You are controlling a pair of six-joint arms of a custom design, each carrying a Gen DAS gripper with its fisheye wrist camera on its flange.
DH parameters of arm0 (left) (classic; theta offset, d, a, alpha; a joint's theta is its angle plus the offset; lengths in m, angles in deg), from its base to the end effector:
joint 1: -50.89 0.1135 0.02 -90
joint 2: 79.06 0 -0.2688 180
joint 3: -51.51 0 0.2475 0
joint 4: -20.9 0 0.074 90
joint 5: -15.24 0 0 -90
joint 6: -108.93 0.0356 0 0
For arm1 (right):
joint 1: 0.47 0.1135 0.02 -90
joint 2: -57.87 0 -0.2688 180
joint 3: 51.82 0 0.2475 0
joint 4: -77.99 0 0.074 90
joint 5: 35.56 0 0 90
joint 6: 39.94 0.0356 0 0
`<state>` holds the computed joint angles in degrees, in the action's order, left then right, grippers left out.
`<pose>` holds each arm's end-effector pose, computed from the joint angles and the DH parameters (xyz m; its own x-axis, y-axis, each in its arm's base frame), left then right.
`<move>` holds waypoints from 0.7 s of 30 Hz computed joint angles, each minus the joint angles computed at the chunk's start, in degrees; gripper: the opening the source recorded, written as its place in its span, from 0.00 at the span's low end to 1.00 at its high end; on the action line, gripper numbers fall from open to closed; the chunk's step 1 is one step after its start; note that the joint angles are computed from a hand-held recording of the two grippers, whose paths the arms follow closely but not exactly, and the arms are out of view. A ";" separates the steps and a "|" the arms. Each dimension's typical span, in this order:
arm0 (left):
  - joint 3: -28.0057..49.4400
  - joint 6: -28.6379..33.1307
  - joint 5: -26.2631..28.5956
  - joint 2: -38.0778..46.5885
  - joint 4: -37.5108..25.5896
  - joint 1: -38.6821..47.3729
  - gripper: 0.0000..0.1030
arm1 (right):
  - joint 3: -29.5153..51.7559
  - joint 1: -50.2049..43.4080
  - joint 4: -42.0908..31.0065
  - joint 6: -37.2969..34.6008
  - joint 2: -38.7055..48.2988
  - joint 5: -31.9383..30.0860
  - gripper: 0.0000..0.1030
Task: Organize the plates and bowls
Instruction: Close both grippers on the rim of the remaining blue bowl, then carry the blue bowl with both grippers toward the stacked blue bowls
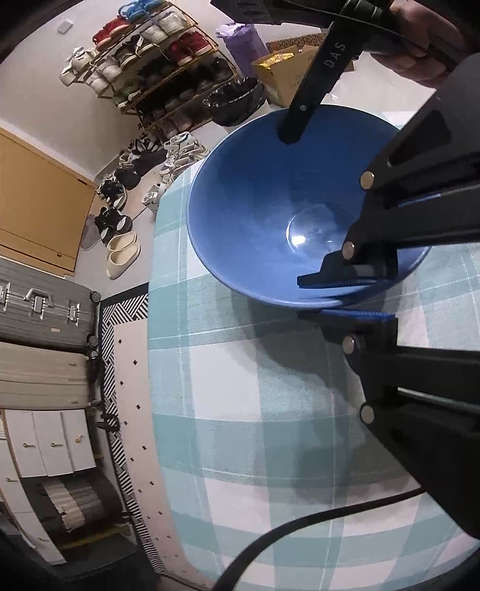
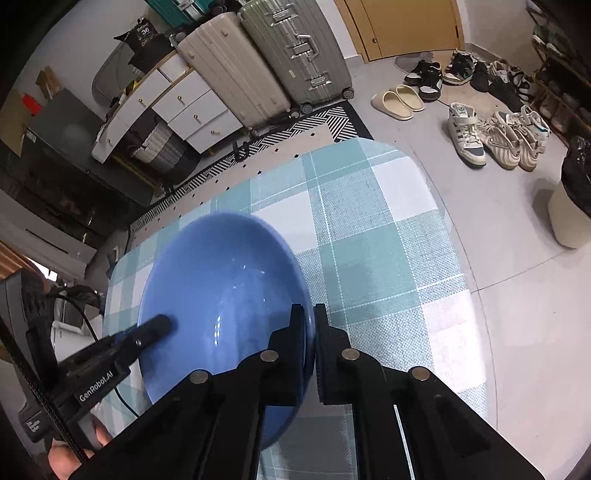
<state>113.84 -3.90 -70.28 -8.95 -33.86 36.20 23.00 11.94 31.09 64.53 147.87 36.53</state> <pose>0.2162 -0.0596 0.2356 -0.9027 -0.1632 -0.3981 -0.0679 0.9677 -0.2428 0.2998 0.0772 0.2222 -0.9218 0.0406 -0.3855 -0.1185 0.9173 0.3801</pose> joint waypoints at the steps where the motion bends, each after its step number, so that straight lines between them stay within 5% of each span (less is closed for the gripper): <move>1: -0.17 -0.12 0.13 -0.20 0.05 0.04 0.06 | 0.24 0.12 -0.36 0.07 0.06 0.24 0.05; 21: 2.38 -2.40 -0.53 -7.78 -9.70 -1.73 0.06 | 2.42 2.48 -9.38 2.48 -7.60 2.45 0.05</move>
